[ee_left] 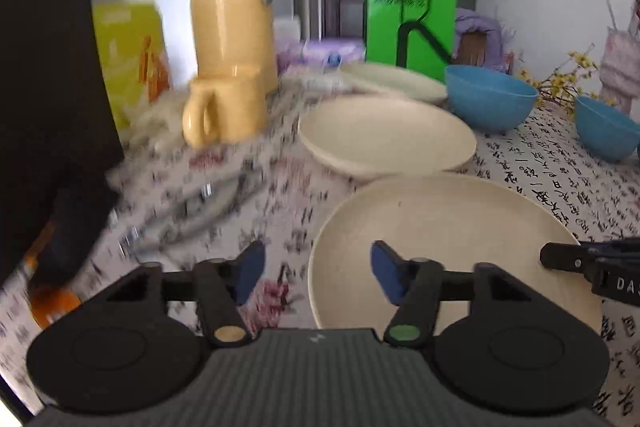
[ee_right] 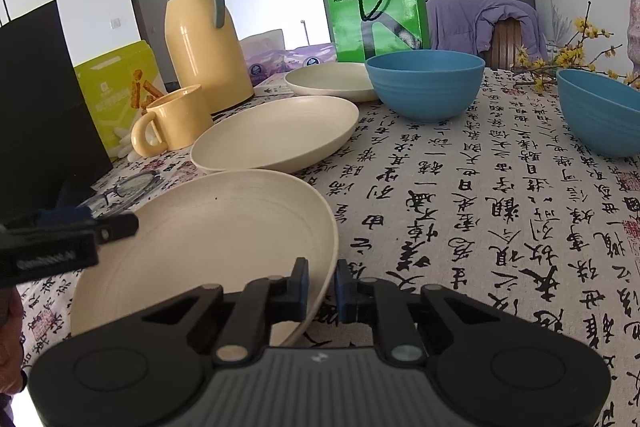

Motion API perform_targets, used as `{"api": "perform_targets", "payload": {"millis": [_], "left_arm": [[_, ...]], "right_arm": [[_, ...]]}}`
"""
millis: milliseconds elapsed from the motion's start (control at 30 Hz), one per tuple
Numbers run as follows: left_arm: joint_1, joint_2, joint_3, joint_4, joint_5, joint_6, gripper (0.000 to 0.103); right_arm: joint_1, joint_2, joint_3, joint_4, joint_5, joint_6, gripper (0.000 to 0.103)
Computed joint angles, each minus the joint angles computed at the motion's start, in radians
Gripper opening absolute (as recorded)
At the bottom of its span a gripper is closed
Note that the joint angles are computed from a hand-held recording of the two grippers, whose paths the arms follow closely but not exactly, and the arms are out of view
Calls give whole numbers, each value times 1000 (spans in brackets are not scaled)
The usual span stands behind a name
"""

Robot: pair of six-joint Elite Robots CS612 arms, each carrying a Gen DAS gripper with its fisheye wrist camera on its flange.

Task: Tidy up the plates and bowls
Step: 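Close the left gripper on the plate rim while the right gripper grips the rim too, then lift the cream plate with both grippers and carry it toward the pink suitcase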

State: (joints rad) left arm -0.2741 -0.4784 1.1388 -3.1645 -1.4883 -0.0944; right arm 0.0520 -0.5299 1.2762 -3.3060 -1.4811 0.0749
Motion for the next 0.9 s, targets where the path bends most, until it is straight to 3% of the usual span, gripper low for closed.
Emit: {"api": "perform_targets", "payload": {"millis": [33,100,267,467,900], "left_arm": [[7,2,-10,37,-30,-38,45],[20,6,-17,52,-94,-76,19],[18,-7,-2,52,-98,-77,16],[-5,-43,61,10,-123,-76,16],[-120,-75,133,-40,-289,-12,16]], "right_arm": [[0,0,0,0,0,1,13],[0,-1,-1,2,-2,4,13],[3,-7,6,2,-18,13,12],[-3,-48,86,-87,-78,10,12],[-104,-185,389,-275,-257,88,13]]}}
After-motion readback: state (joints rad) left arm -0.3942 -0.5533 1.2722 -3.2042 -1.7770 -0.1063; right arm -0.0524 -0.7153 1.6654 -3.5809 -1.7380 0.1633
